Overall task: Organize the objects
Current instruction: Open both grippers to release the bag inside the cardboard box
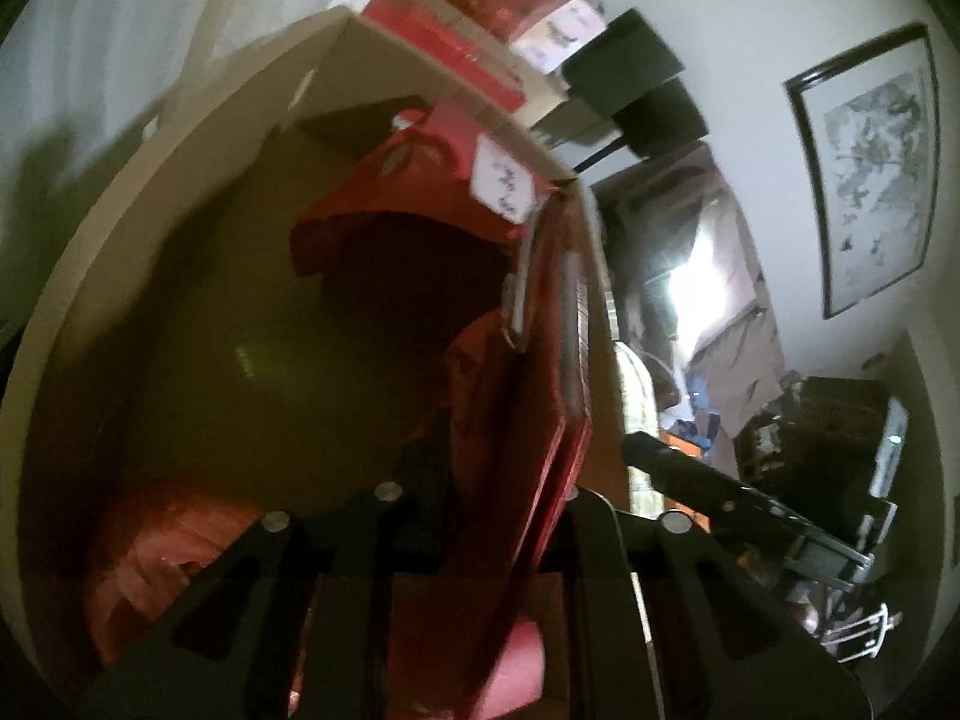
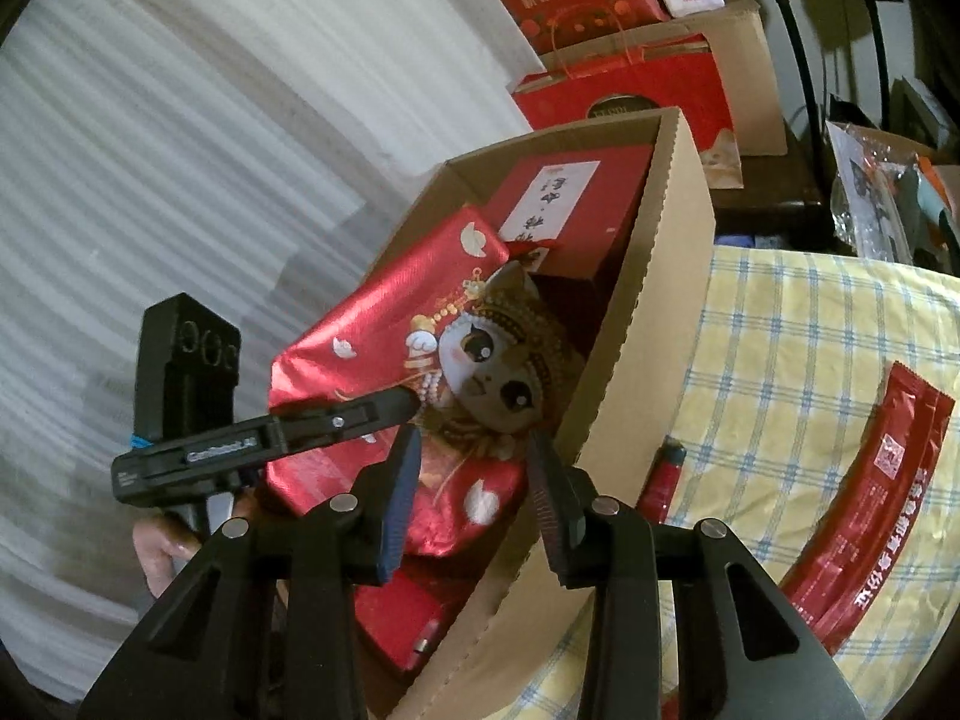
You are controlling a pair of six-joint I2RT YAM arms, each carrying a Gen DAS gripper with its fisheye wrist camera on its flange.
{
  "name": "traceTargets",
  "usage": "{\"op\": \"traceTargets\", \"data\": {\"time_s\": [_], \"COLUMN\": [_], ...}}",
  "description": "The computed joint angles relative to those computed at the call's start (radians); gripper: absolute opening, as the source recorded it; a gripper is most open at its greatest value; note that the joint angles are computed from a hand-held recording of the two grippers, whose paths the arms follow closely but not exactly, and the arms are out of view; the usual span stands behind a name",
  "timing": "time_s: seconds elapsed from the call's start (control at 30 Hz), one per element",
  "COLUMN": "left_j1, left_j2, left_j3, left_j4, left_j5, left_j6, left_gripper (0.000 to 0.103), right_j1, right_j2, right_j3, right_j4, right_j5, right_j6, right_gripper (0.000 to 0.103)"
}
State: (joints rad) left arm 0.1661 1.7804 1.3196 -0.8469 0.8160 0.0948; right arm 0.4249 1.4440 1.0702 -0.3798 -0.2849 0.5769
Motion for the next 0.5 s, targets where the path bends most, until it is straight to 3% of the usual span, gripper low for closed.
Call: {"op": "traceTargets", "data": {"time_s": [0.07, 0.2, 0.3, 0.43, 0.47, 0.5], "left_j1": [0.001, 0.002, 0.006, -0.027, -0.037, -0.056], "left_j2": [0.006, -0.056, -0.135, -0.223, -0.228, -0.231], "left_j3": [0.009, -0.018, -0.058, -0.095, -0.096, -0.093], "left_j4": [-0.011, 0.030, 0.086, 0.134, 0.133, 0.122], "left_j5": [-0.021, -0.095, -0.163, -0.284, -0.303, -0.333], "left_j6": [-0.006, -0.024, -0.039, 0.004, 0.021, 0.044], "left_gripper": [0.023, 0.056, 0.068, 0.065, 0.058, 0.043], "right_j1": [0.000, 0.002, 0.014, 0.035, 0.039, 0.043], "right_j2": [-0.003, -0.025, -0.041, -0.062, -0.066, -0.071], "right_j3": [0.000, -0.007, -0.005, -0.005, -0.006, -0.007], "right_j4": [-0.001, -0.012, -0.029, -0.042, -0.043, -0.045], "right_j5": [-0.002, 0.007, 0.032, 0.056, 0.058, 0.060], "right_j6": [0.003, 0.000, -0.009, -0.013, -0.013, -0.013], "right_gripper": [0.038, 0.038, 0.038, 0.038, 0.038, 0.038]}}
